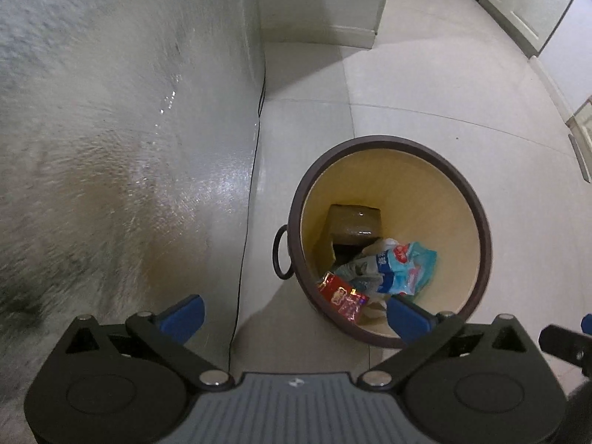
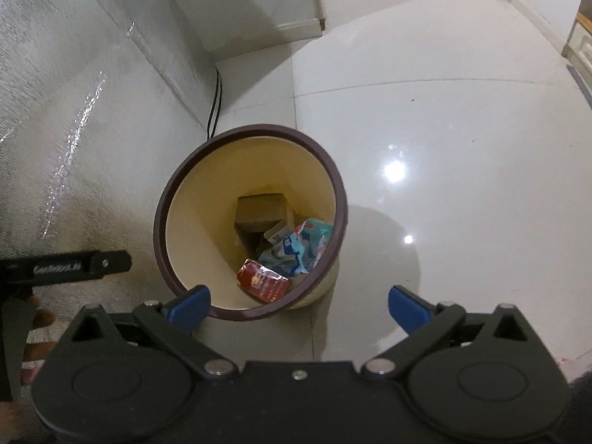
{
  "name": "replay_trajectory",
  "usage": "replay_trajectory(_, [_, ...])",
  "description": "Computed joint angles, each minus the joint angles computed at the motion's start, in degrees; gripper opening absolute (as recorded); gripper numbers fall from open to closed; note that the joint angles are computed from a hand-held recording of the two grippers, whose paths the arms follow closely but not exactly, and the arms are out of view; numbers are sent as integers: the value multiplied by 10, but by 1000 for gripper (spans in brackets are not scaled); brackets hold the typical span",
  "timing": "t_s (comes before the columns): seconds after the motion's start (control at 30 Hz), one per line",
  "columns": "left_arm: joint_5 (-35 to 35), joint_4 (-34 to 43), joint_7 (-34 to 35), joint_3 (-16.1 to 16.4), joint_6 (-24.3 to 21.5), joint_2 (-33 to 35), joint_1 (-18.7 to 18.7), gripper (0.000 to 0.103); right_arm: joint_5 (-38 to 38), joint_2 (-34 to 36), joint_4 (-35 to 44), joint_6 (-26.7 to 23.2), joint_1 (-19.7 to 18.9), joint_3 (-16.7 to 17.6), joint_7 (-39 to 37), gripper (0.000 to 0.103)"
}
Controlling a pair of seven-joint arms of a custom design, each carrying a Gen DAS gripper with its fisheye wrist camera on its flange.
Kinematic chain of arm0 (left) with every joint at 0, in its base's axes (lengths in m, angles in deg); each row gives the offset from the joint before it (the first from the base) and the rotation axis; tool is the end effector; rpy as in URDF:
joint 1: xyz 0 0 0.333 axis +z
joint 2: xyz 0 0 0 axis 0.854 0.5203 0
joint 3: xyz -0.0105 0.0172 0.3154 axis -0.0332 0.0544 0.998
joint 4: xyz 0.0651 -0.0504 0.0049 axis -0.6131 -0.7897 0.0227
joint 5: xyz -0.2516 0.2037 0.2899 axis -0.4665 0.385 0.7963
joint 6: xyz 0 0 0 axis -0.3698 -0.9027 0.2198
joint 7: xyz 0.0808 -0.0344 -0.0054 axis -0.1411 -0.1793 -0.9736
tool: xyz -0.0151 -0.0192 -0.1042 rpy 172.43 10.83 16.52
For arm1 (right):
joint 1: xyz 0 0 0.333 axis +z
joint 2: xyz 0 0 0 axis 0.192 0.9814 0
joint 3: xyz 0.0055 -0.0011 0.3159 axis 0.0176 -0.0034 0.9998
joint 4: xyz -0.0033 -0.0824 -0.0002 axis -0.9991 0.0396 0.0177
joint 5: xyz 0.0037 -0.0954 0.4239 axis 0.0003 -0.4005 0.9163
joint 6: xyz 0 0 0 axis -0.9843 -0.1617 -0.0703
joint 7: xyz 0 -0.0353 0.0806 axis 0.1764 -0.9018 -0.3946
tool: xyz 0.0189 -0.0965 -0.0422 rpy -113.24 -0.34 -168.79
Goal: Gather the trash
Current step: 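Move both open tools back up toward the bed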
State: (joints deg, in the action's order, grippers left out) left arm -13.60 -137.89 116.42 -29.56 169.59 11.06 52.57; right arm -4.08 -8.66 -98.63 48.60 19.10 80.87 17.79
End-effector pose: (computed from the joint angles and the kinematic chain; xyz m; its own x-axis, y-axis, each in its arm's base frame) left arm 0.6473 -0.1644 0.4849 -0.0700 -0.9975 0.0079 -0.9397 0.0633 -0.3361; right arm 0.5810 0.0791 0.4941 -0.1369 -0.9651 -0.2233 -0.9084 0.2122 -0.3603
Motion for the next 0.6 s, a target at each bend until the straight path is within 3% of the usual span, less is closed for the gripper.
replay_trajectory(0.6, [-47,-116,8,-8,9,-170,-6,103,-67,-154,-81,-21,-12,11,61,103])
